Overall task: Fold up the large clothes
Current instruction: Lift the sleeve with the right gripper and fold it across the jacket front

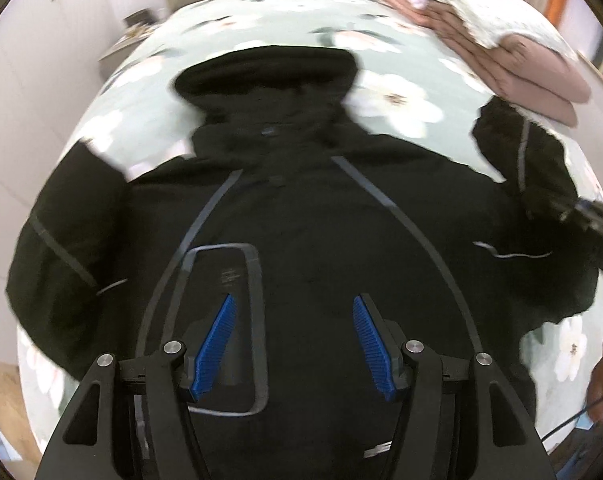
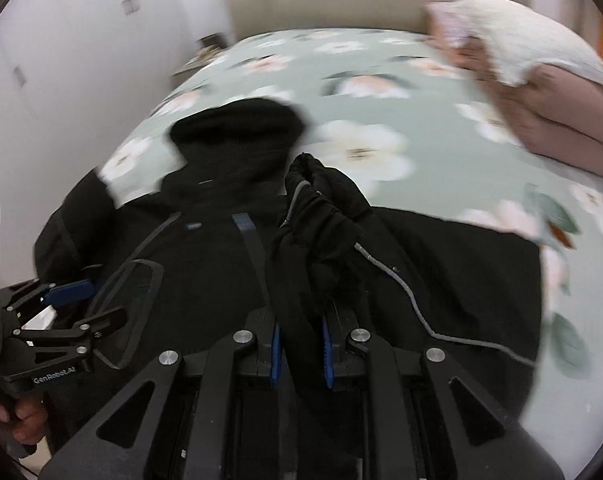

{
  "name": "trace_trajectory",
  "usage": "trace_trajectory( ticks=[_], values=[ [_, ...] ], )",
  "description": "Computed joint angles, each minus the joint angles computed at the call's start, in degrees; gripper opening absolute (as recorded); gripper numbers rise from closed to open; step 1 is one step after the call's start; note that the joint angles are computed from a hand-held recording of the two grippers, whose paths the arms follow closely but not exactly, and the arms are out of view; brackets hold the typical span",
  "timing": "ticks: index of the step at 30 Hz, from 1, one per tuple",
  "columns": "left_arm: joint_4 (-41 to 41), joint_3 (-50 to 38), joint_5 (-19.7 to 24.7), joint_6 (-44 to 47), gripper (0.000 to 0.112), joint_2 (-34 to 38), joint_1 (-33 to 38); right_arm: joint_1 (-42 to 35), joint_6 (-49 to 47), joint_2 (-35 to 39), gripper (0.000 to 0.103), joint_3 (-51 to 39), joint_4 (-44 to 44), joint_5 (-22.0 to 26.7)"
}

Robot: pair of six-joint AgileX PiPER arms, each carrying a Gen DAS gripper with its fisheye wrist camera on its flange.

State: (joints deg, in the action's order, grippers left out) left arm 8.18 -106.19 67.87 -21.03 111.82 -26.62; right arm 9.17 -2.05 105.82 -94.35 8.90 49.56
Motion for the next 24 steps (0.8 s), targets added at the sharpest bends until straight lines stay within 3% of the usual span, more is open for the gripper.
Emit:
trace_trajectory(
  ticks=[9,12,14,16,19,24],
  values=[
    [-3.8,14.6,-5.8,7.1,0.063,-7.3,12.1,15.4,8.0,20.0,0.021,-20.5,1.4,7.9],
    [-6.5,16.6,-6.7,11.1,0.063,-8.0,16.1,16.9,12.3,28.7,0.039,-28.7,-0.2,13.2],
    [-10.0,17.1,-6.6,15.2,0.063,-8.0,18.7,16.6,12.5,32.6,0.063,-31.9,2.8,15.1],
    [-17.7,17.1,-5.2,23.5,0.063,-7.3,22.3,16.4,11.1,31.4,0.075,-29.9,5.4,13.2],
    [-25.5,16.3,-2.9,31.0,0.063,-5.8,25.2,16.3,10.9,27.5,0.075,-25.7,6.6,12.7],
    [-37.8,11.6,-0.4,35.8,0.063,-0.6,26.7,15.3,14.0,11.3,0.075,-5.3,3.0,6.8]
  ],
)
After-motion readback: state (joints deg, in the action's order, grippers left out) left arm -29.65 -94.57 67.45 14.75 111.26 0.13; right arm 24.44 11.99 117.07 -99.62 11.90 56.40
